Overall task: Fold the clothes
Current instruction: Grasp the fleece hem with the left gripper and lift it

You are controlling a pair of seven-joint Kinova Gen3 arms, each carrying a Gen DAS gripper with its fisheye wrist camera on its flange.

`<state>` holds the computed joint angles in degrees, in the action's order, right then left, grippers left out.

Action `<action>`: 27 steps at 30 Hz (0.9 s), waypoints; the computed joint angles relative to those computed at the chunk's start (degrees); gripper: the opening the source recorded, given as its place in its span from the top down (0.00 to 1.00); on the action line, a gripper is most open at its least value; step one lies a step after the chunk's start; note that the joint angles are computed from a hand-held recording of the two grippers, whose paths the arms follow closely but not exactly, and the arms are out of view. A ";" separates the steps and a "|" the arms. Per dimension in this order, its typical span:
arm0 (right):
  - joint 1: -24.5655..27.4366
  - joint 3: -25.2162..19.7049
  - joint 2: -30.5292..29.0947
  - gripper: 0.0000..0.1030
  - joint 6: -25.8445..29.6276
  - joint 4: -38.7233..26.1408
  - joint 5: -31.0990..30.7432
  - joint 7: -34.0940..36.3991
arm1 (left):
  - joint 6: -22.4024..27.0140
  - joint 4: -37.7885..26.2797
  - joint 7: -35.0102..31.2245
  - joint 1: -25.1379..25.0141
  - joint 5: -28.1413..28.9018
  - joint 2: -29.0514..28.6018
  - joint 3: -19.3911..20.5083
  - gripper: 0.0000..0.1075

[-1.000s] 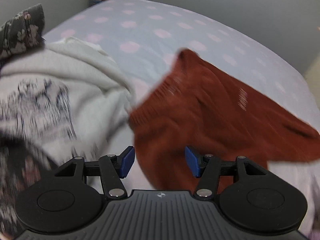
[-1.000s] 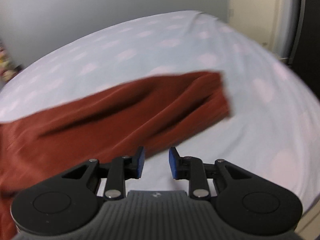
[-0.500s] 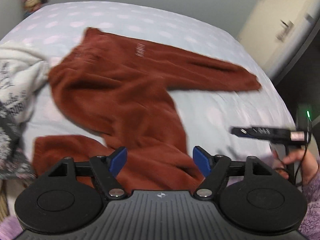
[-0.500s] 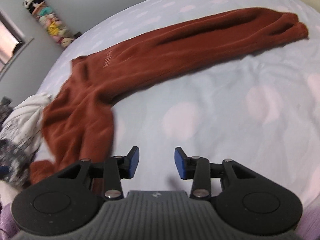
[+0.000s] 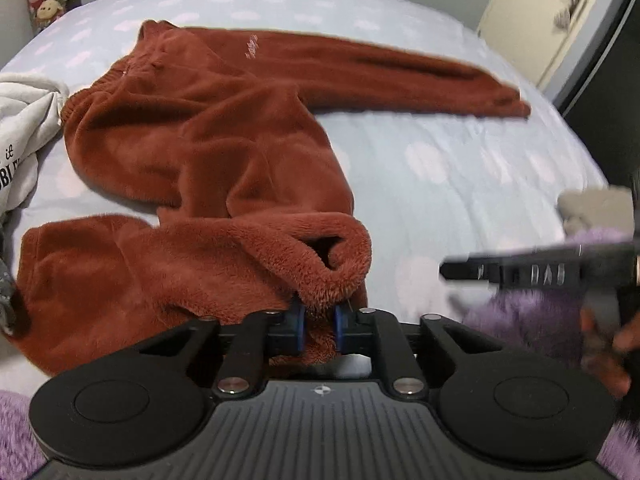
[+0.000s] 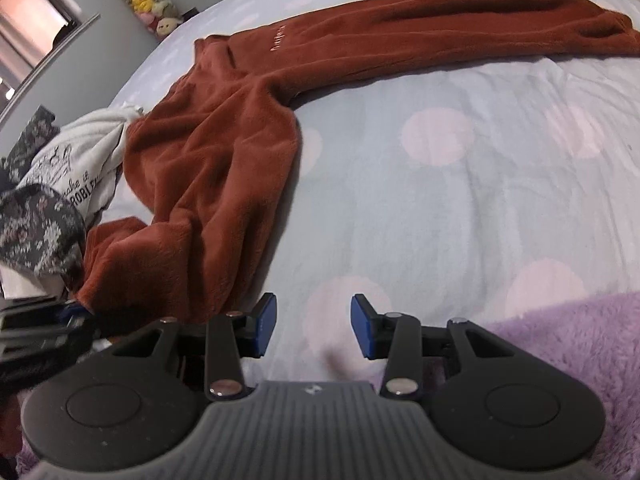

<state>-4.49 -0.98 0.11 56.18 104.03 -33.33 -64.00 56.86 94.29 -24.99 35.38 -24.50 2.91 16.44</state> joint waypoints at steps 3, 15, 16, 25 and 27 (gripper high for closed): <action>-1.06 -0.88 -0.20 0.57 -0.49 -0.46 1.22 -0.61 | 1.26 -0.17 4.21 0.14 -5.53 -1.25 0.05 0.93; -8.33 -5.63 2.61 0.37 -2.74 -4.76 1.90 0.44 | 8.59 1.15 12.38 -3.13 -12.42 -3.24 -0.75 0.93; -8.96 -6.04 3.20 0.34 -3.01 -5.10 1.98 0.08 | 8.33 1.79 12.79 -3.69 -12.26 -3.67 -0.64 0.93; -13.95 -8.96 7.77 0.43 -8.21 -6.74 4.05 -9.20 | 1.52 6.55 12.67 -9.04 -9.15 -7.24 -0.02 0.92; -14.72 -9.29 7.44 0.77 -11.55 -6.32 4.61 -11.15 | -1.41 8.12 12.33 -10.41 -8.16 -8.37 -0.19 0.91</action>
<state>-19.21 -10.27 7.56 44.64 97.71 -28.72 -75.15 55.45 102.41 -12.66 24.97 -32.66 -5.46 16.25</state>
